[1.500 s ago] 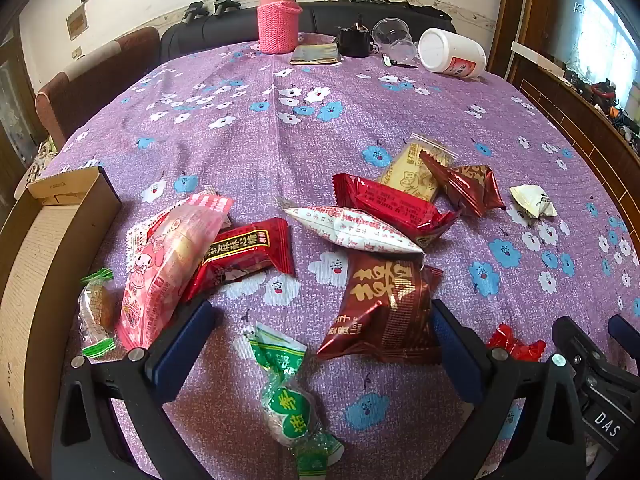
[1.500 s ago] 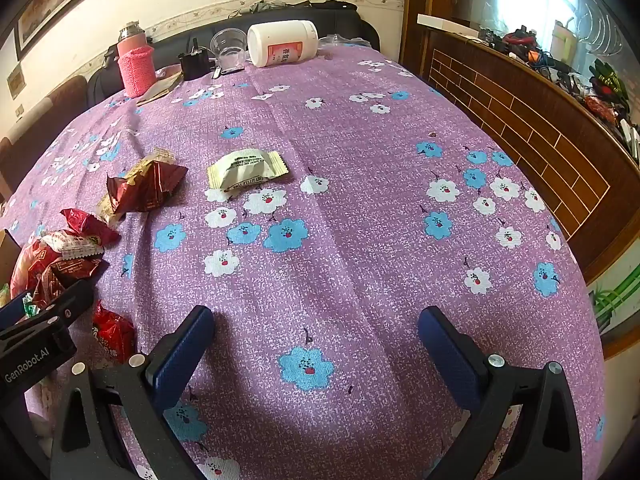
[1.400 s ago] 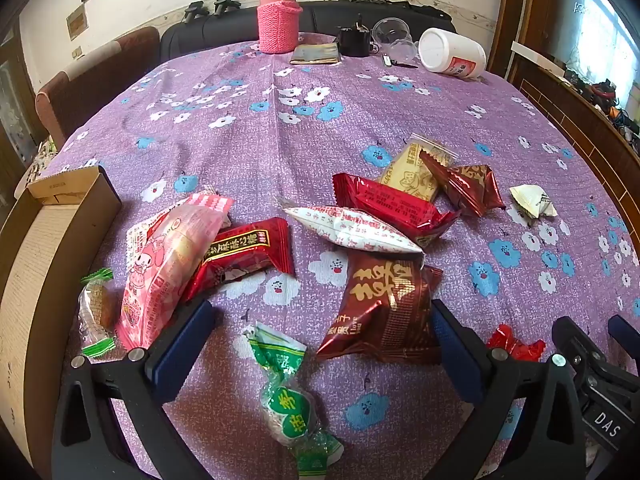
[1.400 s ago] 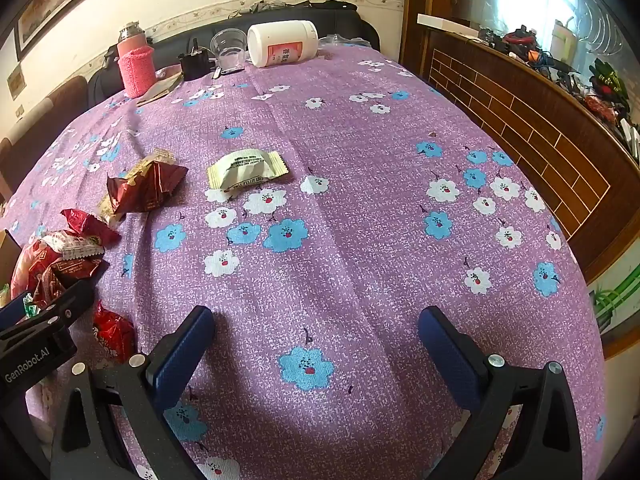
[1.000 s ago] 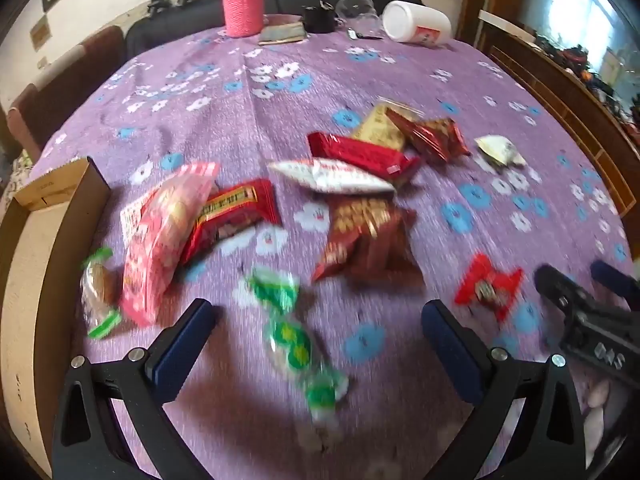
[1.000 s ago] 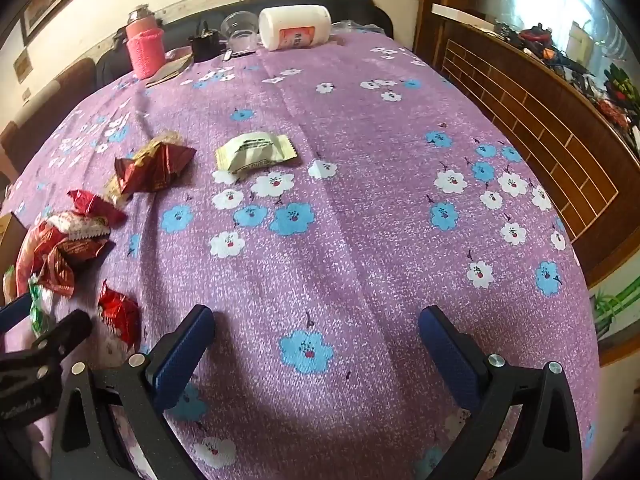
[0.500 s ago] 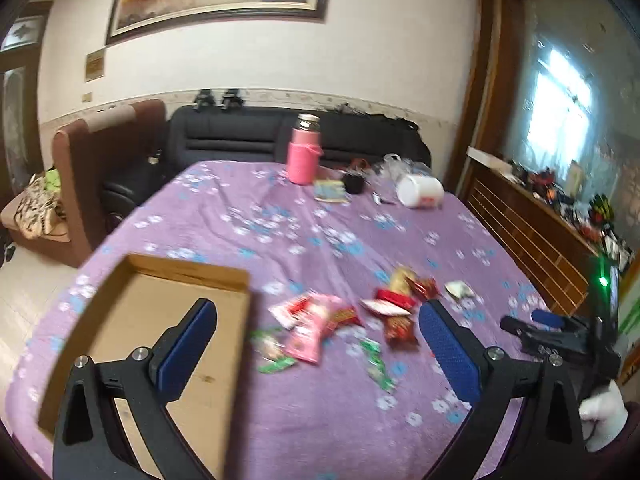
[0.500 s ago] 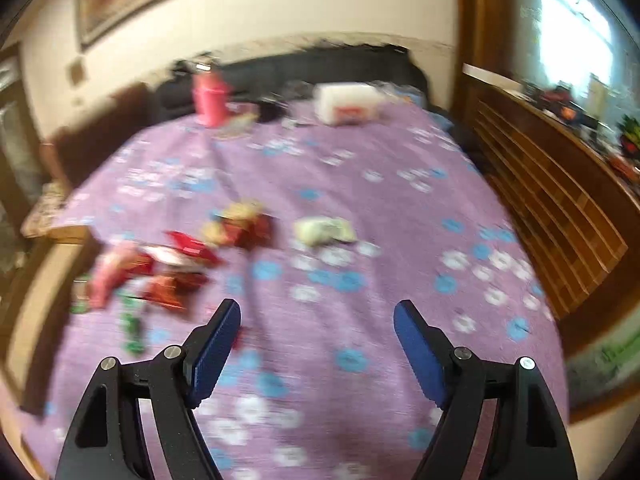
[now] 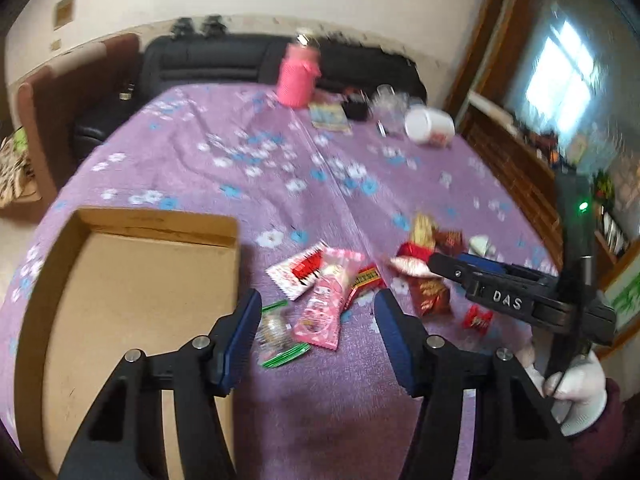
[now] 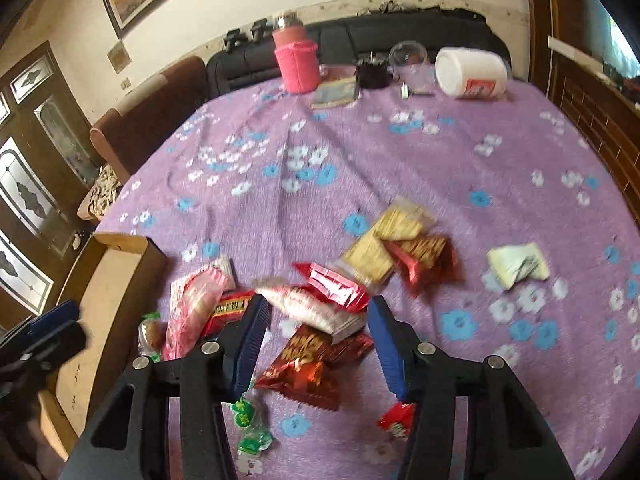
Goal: Organize snacks
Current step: 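Grasp the pink cartoon snack bag with the left gripper while the right grasps a dark red pack, then carry both snacks over the cardboard box and open both grippers to drop them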
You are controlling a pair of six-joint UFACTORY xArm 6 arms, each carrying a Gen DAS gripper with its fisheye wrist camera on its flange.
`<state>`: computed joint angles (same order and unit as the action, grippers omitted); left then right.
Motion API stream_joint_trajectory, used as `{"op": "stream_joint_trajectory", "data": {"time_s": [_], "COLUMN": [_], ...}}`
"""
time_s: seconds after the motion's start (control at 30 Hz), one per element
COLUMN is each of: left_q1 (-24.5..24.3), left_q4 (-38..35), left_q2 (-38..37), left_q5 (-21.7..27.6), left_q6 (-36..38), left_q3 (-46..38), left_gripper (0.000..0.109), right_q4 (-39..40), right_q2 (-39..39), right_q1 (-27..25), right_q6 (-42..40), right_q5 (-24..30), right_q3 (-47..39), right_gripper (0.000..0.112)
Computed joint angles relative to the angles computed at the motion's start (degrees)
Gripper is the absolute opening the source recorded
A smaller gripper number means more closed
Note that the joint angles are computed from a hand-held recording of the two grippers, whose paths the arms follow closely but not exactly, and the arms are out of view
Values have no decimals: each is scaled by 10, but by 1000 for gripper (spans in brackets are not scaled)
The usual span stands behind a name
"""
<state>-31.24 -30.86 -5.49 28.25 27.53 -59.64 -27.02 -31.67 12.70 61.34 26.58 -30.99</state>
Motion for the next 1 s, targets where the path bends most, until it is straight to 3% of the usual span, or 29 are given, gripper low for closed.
{"op": "stream_joint_trajectory", "data": {"time_s": [0.2,0.37,0.4,0.43,0.47,0.57,0.7,1.0], "left_q1": [-26,-44,-47,-49,-51,-53,-54,-59], "left_q4": [93,225,243,249,250,237,194,116], "left_q2": [79,129,133,135,137,127,98,33], "left_q5": [8,24,27,34,43,34,27,22], "left_q6": [-52,-146,-155,-155,-153,-140,-113,-68], "left_q3": [-59,-98,-99,-101,-103,-88,-64,-8], "left_gripper": [58,57,43,33,26,23,23,23], "right_q4": [-23,-33,-36,-18,-9,-7,2,-25], "right_q2": [1,15,13,9,4,-8,-37,-95], "right_q1": [18,16,16,14,14,12,13,38], "right_q6": [27,32,34,20,18,26,26,60], "right_q5": [2,-23,-26,-36,-41,-55,-70,-45], "right_q3": [24,33,34,40,45,58,80,104], "right_gripper": [56,54,39,40,40,39,39,39]}}
